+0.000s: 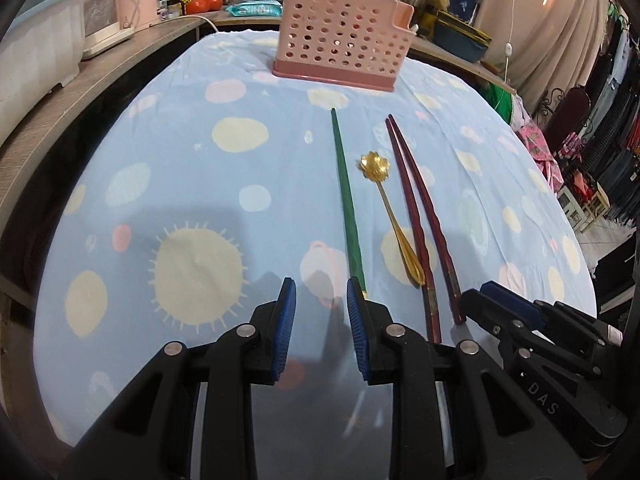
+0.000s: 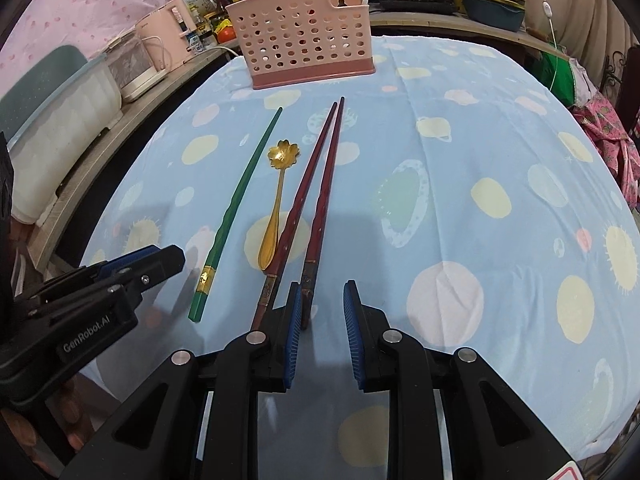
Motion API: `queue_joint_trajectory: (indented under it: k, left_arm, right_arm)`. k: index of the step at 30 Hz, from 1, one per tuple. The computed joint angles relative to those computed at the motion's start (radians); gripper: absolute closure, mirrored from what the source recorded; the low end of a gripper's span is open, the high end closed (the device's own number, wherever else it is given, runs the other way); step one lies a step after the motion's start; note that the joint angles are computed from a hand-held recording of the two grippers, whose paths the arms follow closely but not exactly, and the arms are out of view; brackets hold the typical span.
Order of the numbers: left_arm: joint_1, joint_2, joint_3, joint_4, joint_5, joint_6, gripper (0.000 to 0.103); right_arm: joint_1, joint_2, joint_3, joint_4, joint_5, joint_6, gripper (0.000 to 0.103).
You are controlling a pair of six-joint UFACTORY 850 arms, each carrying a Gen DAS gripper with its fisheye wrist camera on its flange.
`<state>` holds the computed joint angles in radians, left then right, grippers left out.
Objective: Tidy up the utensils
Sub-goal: 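Grasp the green chopstick with the left tool while the right tool grasps a dark red chopstick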
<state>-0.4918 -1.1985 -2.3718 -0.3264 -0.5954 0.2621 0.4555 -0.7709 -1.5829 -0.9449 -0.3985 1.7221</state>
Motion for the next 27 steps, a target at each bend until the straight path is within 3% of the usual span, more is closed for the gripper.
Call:
queue_joint_trajectory:
  k: [16, 27]
  left_arm:
    - [-0.011, -0.027, -0.033, -0.005, -0.042, 0.023, 0.076]
    - [-0.016, -0.026, -0.02, 0.007, -0.023, 0.035, 0.071]
  right_arm:
    - [-0.003, -0.021, -0.021, 0.055, 0.014, -0.064, 0.081]
    - [0.001, -0.029, -0.029, 0.05, 0.001, -0.068, 0.081]
